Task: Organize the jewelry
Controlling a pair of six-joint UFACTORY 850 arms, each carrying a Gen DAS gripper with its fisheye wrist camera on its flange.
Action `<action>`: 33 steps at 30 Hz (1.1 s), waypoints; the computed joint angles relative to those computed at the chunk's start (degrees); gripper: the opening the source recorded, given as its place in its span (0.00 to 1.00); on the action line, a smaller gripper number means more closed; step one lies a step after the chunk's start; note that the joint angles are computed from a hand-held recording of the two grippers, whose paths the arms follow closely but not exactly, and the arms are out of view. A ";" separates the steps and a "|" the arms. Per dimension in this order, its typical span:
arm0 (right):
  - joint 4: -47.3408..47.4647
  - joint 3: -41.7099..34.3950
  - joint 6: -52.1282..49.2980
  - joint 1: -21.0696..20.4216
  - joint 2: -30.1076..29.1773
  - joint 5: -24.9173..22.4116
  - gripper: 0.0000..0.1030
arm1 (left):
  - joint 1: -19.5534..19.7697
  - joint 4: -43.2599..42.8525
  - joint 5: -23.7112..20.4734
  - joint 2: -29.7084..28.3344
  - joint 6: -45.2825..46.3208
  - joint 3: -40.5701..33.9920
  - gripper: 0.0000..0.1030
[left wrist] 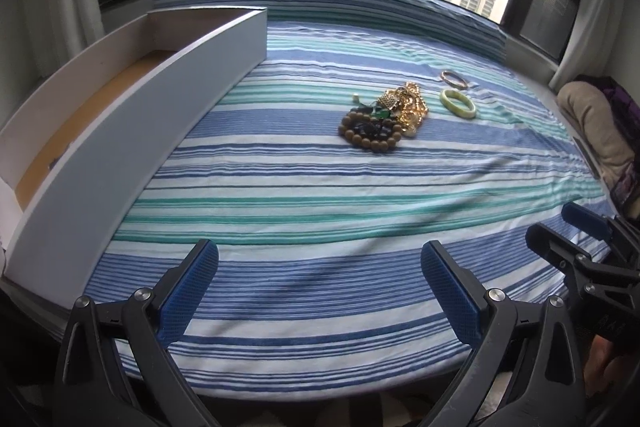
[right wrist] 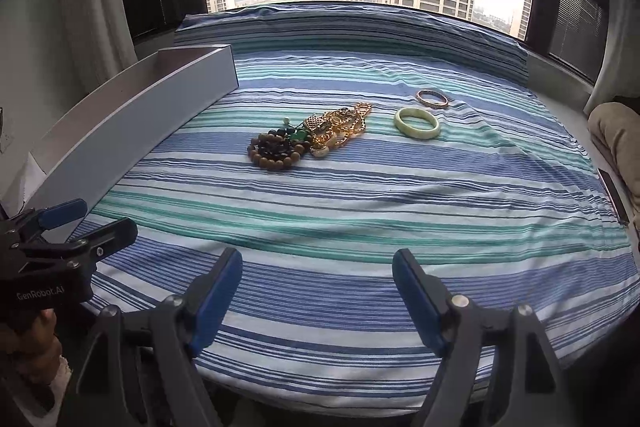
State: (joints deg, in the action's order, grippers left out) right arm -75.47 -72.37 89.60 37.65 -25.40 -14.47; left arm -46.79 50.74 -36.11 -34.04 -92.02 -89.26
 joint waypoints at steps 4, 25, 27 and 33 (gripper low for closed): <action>-0.01 0.28 0.81 -0.35 -0.10 0.42 0.77 | 0.13 -1.32 -0.05 -0.54 1.41 -0.50 0.98; 8.56 -0.67 -6.06 -3.09 -2.41 4.41 0.77 | 11.12 -30.18 7.34 -19.54 44.51 -28.15 0.74; 9.48 -0.56 -6.75 -3.39 -2.43 4.82 0.77 | 11.87 -34.76 5.04 -24.12 50.78 -34.79 0.68; 12.46 -0.29 -9.13 -4.45 -2.56 5.52 0.77 | 13.09 -41.61 0.11 -32.10 59.75 -46.28 0.35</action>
State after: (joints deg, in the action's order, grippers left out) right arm -63.02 -72.65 80.46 33.20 -27.96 -8.95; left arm -33.71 9.13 -36.00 -66.14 -32.27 -135.54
